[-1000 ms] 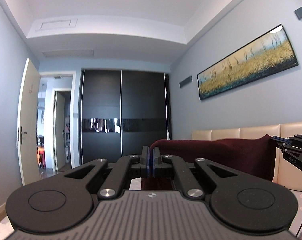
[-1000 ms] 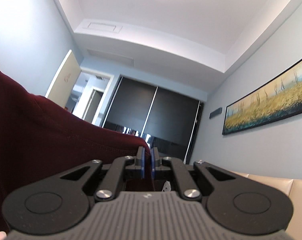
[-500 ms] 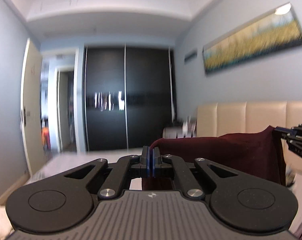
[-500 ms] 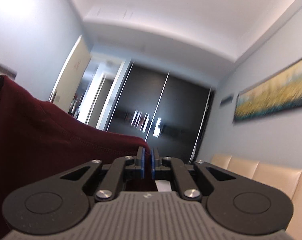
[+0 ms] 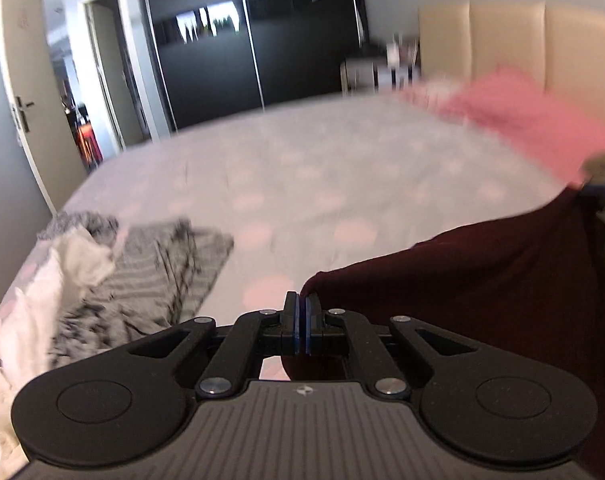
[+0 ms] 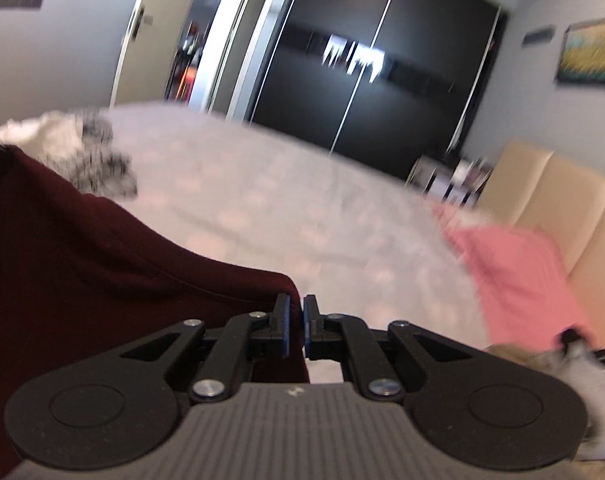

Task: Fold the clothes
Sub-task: 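Lift the maroon sweater high with both tools and shake it out, then lower the sweater onto the bed and open both tools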

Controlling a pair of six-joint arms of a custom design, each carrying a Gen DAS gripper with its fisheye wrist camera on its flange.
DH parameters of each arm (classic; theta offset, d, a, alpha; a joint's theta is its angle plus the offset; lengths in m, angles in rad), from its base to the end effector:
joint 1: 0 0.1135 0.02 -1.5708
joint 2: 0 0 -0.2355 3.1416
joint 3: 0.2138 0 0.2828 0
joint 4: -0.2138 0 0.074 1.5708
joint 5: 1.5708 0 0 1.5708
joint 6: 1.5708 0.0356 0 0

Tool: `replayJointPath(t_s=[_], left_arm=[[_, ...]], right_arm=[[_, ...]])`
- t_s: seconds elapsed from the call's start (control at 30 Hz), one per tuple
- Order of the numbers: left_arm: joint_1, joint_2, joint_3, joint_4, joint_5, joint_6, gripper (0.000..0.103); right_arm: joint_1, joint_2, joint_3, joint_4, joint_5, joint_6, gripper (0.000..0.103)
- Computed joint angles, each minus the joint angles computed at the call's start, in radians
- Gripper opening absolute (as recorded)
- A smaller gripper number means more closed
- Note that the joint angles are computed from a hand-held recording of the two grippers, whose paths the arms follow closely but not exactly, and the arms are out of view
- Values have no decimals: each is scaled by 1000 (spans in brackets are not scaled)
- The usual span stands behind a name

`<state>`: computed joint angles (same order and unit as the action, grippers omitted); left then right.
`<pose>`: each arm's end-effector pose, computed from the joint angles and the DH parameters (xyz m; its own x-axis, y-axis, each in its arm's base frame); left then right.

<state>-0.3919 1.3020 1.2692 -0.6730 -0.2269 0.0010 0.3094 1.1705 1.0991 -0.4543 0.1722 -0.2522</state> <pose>0.2973 -0.1142 0.3210 -0.5992 0.2487 -0.7609 0.2145 0.9656 0.1467 0.2900 0.0863 0.3158 -0.4232 -0.3934 -0.8162 -0.2730 0.9143 -0.2991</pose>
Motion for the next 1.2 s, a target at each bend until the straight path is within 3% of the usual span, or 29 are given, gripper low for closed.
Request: replayJointPath(t_s=[0.27, 0.47, 0.53, 0.6, 0.67, 0.7, 0.73, 0.77, 0.9, 1.03, 1.2], left_arm=[[97, 254, 2, 138, 103, 7, 1], [105, 406, 49, 178, 104, 12, 1], [107, 416, 37, 195, 100, 22, 2], [110, 410, 34, 194, 97, 31, 6], [121, 383, 26, 186, 110, 15, 26], [129, 364, 21, 180, 121, 0, 32], [137, 346, 17, 174, 133, -15, 41], [145, 328, 13, 167, 144, -30, 46], [149, 242, -1, 114, 137, -68, 46], [125, 134, -19, -8, 151, -100, 46], [68, -49, -110, -128, 136, -155, 46]], right_arm=[[-43, 400, 114, 83, -20, 1, 8], [-64, 579, 194, 86, -46, 11, 8], [-65, 608, 210, 87, -51, 22, 13], [-74, 611, 226, 69, -62, 33, 14], [-83, 611, 245, 45, -75, 45, 26], [-92, 606, 257, 24, -89, 60, 41], [-104, 597, 270, -3, -107, 80, 48], [-115, 583, 280, -29, -128, 99, 48], [-144, 487, 269, -92, -143, 127, 48], [-167, 362, 229, -178, -154, 183, 48], [-199, 143, 101, -280, -199, 209, 48]])
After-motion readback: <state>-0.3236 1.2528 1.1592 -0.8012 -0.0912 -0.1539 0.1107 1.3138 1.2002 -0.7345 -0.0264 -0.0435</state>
